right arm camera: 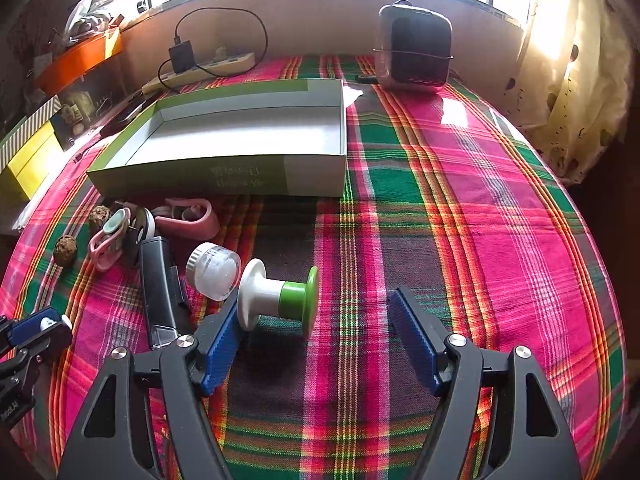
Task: Organize objects
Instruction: 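Close left gripper on the pale blue egg while right gripper grasps the white-green spool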
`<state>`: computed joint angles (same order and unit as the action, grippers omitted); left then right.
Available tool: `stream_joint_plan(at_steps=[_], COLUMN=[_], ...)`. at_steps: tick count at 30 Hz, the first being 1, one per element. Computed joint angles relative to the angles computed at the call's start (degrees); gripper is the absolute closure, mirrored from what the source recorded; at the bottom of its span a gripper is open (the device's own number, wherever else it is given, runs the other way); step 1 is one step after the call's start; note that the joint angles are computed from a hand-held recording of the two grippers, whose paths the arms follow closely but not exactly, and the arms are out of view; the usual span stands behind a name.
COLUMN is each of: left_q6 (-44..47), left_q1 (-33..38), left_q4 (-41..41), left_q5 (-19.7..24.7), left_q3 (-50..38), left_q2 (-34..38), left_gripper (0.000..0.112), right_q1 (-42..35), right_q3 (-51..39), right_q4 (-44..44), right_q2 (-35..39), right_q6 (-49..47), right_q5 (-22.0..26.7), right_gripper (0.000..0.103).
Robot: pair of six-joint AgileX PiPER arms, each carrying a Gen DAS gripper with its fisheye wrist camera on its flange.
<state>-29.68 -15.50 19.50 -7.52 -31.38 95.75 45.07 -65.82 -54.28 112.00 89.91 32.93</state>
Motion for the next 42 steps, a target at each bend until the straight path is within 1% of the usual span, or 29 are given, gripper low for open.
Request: stream_joint_plan(at_steps=[2, 6, 8, 10, 12, 14, 16, 18, 21, 24, 28, 31, 32, 35, 39, 42], left_q6=[-5.9, -4.3, -4.9, -7.4, -6.7, -7.6, -9.9, -10.2, -10.4, -12.5, -13.3, -15.0, -14.0, -16.1, -23.3, -31.7], left_q1=[0.7, 0.7, 0.7, 0.7, 0.7, 0.8, 1.1, 1.1, 1.1, 1.4, 1.3, 1.2, 1.2, 1.1, 1.1, 1.4], left_q4=[6.2, 4.8, 5.4, 7.8, 7.2, 8.1, 10.4, 10.6, 10.8, 12.8, 13.5, 15.0, 14.1, 16.1, 23.6, 32.3], left_q5=[-0.2, 0.1, 0.1, 0.4, 0.3, 0.2, 0.1, 0.0, 0.0, -0.2, 0.2, 0.4, 0.5, 0.9, 1.6, 2.1], left_q3=[0.0, -0.1, -0.1, -0.3, -0.3, -0.3, -0.4, -0.4, -0.5, -0.5, -0.9, -1.1, -1.1, -1.6, -2.7, -4.0], left_q2=[-0.1, -0.1, -0.1, -0.1, -0.1, 0.0, 0.2, 0.3, 0.3, 0.4, 0.5, 0.5, 0.5, 0.3, -0.1, -0.5], left_gripper=[0.089, 0.089, 0.089, 0.089, 0.089, 0.089, 0.089, 0.089, 0.089, 0.089, 0.089, 0.089, 0.089, 0.089, 0.089, 0.089], right_q1=[-0.1, 0.0, 0.0, 0.0, 0.0, 0.1, 0.2, 0.0, 0.0, 0.0, -0.5, -0.5, -0.5, -0.4, -0.6, -0.8], right_q3=[0.5, 0.5, 0.7, 1.0, 1.1, 1.1, 1.1, 1.3, 1.4, 1.4, 2.8, 2.7, 2.8, 2.7, 2.3, 1.7], right_q4=[-0.5, -0.7, -1.0, -1.4, -1.6, -1.8, -2.1, -2.4, -2.5, -2.7, -4.2, -4.1, -4.2, -4.5, -4.5, -4.0], right_q2=[-0.4, -0.4, -0.5, -0.7, -0.8, -0.8, -0.8, -1.0, -1.0, -1.0, -1.8, -1.7, -1.8, -1.8, -2.0, -2.3], right_q6=[0.9, 1.2, 1.6, 1.9, 2.1, 2.2, 2.4, 2.6, 2.7, 2.7, 4.7, 4.4, 4.3, 4.3, 3.7, 2.5], right_q5=[-0.3, 0.0, -0.1, -0.3, -0.3, -0.4, -0.4, -0.8, -1.2, -1.3, -3.1, -3.2, -3.4, -3.3, -3.1, -2.9], right_gripper=[0.035, 0.038, 0.042, 0.05, 0.053, 0.057, 0.064, 0.068, 0.07, 0.07, 0.07, 0.07, 0.07, 0.07, 0.07, 0.07])
